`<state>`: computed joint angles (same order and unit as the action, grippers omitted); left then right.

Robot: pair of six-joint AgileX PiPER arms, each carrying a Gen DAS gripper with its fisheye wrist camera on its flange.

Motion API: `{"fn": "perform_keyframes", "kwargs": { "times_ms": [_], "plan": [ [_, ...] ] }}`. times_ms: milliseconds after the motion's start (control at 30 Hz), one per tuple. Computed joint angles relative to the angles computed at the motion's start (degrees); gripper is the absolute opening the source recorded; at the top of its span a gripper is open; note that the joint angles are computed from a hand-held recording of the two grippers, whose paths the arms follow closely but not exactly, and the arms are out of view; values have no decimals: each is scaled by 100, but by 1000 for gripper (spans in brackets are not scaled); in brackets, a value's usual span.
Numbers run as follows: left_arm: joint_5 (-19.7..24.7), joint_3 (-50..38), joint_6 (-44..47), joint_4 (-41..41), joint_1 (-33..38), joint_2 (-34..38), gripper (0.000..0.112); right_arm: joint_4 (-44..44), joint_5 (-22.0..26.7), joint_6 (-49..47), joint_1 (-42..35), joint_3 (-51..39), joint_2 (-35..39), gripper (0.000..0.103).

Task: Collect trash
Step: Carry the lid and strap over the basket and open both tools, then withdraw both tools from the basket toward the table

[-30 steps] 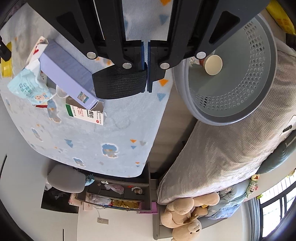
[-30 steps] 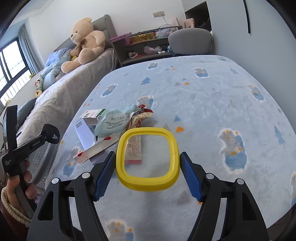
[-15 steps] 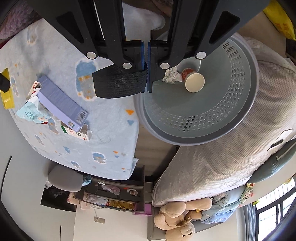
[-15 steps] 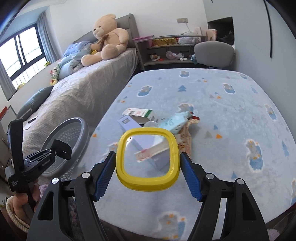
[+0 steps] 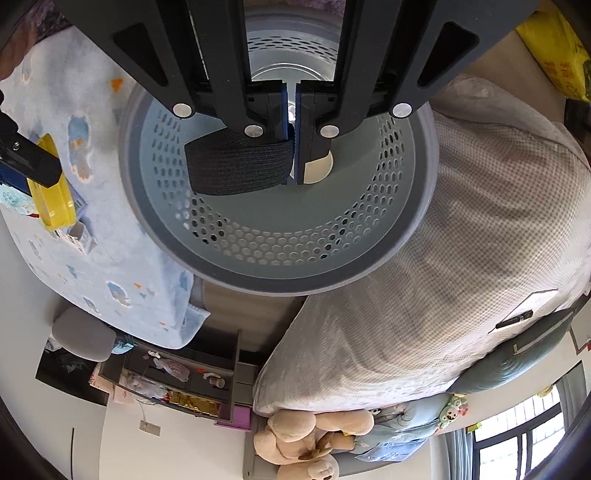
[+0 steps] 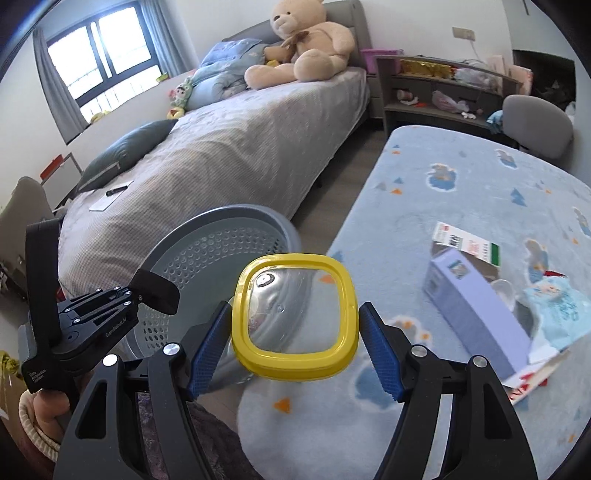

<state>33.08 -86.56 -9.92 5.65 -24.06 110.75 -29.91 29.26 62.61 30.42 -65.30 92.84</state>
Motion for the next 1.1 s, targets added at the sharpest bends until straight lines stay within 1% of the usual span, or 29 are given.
{"fn": "perform_keyframes", "kwargs": {
  "times_ms": [100,200,400,533,567,600,633,700,800,1100],
  "plan": [
    [78,-169,214,-206,169,154,2,411,-49,-529,-27,-538,523,69],
    [120,-293,414,-341,296,267,2,640,6,-871,2,-1046,943,69],
    [158,-439,581,-447,435,400,3,913,167,-1295,30,-1710,1471,69],
    [182,-464,650,-505,485,438,4,986,247,-1448,35,-1874,1606,69],
    [190,-463,691,-541,499,438,7,997,264,-1476,41,-1904,1627,70],
    [207,-465,707,-555,503,437,20,997,285,-1496,50,-1929,1640,71],
    [210,-451,669,-513,498,422,37,1000,301,-1523,53,-1932,1637,71],
    [92,-320,536,-372,477,331,49,931,362,-1495,86,-1973,1641,72],
    [70,-251,452,-293,469,270,50,780,347,-1372,116,-1911,1581,77],
    [-23,-34,312,-167,473,75,52,448,376,-1031,221,-1793,1443,78]
  ]
}}
